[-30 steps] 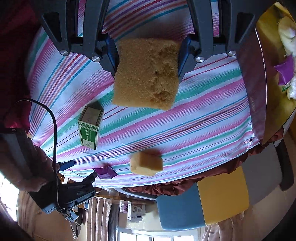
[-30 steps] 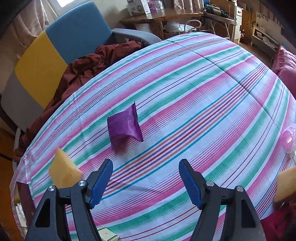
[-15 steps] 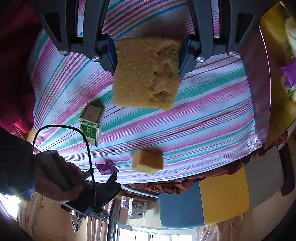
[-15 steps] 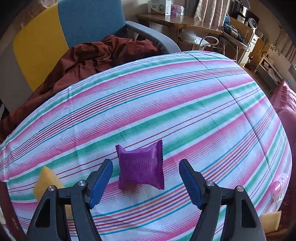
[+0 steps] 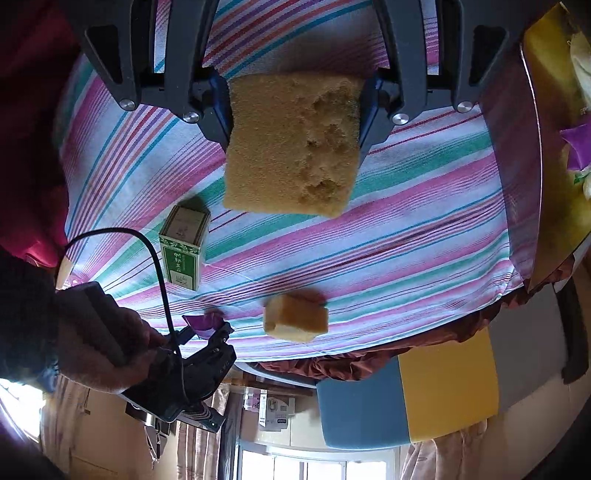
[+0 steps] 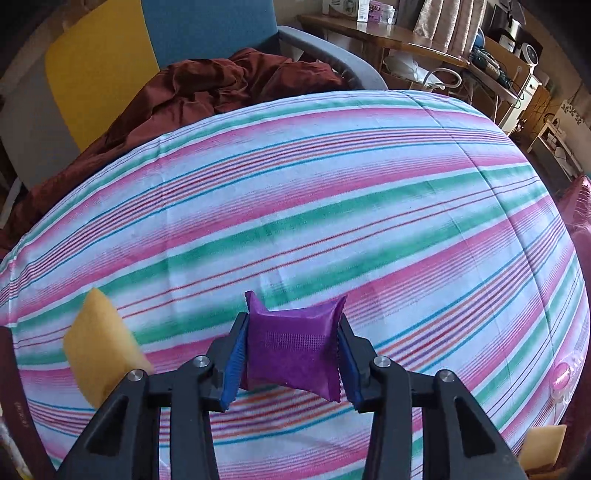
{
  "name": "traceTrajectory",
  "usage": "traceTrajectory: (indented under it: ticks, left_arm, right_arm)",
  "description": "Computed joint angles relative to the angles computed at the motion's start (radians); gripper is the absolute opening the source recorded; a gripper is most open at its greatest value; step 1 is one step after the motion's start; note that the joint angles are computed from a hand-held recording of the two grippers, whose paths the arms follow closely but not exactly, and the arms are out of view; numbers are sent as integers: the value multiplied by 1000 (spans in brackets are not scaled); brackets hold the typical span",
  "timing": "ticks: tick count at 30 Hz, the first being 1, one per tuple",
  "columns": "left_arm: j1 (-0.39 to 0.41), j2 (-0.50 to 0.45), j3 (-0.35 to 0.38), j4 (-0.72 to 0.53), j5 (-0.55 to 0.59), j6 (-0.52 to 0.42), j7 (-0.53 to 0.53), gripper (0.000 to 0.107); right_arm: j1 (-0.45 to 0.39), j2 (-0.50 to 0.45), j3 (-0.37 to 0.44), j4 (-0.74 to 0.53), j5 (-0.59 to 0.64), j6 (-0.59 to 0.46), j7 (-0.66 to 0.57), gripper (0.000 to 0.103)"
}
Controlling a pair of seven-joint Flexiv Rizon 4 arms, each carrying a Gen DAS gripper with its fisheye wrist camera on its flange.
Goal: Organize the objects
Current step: 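Carry the yellow sponge into the gold tray and open the left tool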
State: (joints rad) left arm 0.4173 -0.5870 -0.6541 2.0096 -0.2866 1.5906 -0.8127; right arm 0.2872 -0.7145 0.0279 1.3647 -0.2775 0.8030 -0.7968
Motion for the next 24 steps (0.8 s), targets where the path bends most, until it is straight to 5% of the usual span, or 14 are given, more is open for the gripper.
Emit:
traceTrajectory:
  ticks: [9, 16, 24]
  left_arm:
    - [-13, 4, 16, -2, 9, 3, -4, 56]
    - [-79, 58, 95, -8, -47, -61, -11, 54]
    - [59, 114, -72, 68, -130, -8, 46, 54]
  right_arm:
    - [10, 90, 62, 157, 68, 137, -8, 44]
    - [24, 83, 46, 176, 47, 174, -14, 44]
    - [40, 83, 30, 181, 2, 167, -19, 44]
